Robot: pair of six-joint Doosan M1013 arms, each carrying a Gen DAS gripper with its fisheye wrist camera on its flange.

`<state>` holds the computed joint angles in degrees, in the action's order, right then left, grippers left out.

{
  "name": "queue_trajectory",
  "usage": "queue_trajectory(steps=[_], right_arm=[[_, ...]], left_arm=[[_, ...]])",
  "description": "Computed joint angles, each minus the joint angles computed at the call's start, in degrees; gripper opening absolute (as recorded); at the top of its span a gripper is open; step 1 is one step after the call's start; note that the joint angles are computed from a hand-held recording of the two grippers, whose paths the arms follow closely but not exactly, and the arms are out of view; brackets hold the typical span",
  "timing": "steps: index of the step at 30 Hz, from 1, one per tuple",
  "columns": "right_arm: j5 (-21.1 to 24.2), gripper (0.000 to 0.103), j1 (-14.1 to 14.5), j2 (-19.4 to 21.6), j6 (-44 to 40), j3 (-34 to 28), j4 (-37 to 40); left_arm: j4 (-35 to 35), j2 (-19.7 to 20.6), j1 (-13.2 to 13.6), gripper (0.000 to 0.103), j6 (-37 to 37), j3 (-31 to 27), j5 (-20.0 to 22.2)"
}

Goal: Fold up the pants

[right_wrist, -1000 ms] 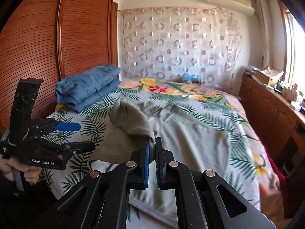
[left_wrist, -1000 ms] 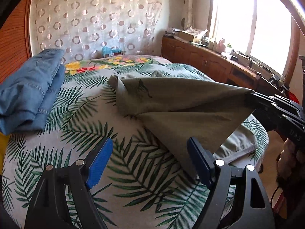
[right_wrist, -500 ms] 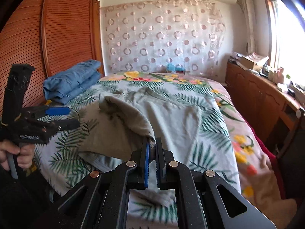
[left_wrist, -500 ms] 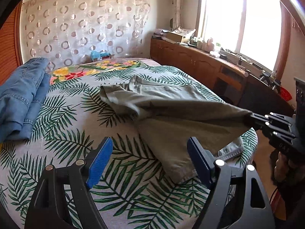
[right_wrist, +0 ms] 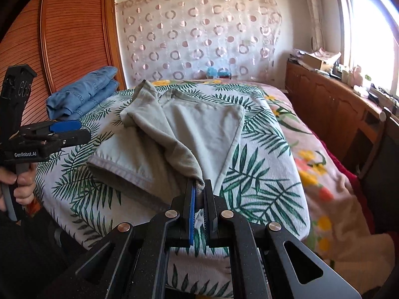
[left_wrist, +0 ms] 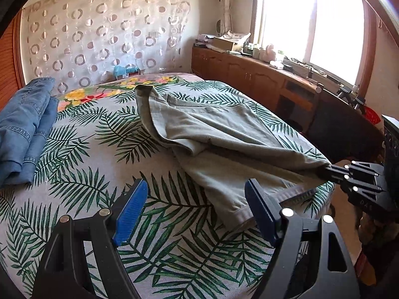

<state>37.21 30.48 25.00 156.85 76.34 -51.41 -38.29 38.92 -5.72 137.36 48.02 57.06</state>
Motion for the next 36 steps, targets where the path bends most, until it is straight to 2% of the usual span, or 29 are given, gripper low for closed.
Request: queue_trajectory(steps=[6, 12, 16, 19, 23, 30, 36], right_arm=[[-0.93, 0.005, -0.67, -0.11, -2.96, 0.31, 4.62], [-2.46, 0.006, -1.31, -1.08, -1.52, 1.46, 5.38], [-1.67, 0.027, -1.01, -1.79, 1.96, 2.43, 2.35], [-2.41, 0.034, -0.84, -2.57, 5.05, 3.42, -0.07], [-2.27, 0.035, -0.58, -3.15, 6.73, 3.67, -2.72], [-3.56, 0.035, -0.64, -1.16, -0.24, -0.3, -1.16], [-7.37, 0.036, -2.1, 1.33, -9.54, -4.22, 5.16]], left_arm=[[1.91, 0.08, -0.59, 0.081, -0.41, 0.15, 0.2], [5.94, 0.65, -1.16, 0.081, -1.79, 0.14, 0.35], [7.16, 1.57, -1.13, 0.081, -3.72, -0.81, 1.92], [7.59, 1.75, -1.16, 0.081, -4.29, -0.78, 2.44], [5.95, 0.92, -0.7, 0.081, -3.82, 0.34, 0.94], [3.35, 0.03, 0.57, 0.081, -3.64, 0.25, -2.55], [2.19, -0.07, 1.59, 0.081, -4.05, -0.71, -4.64]])
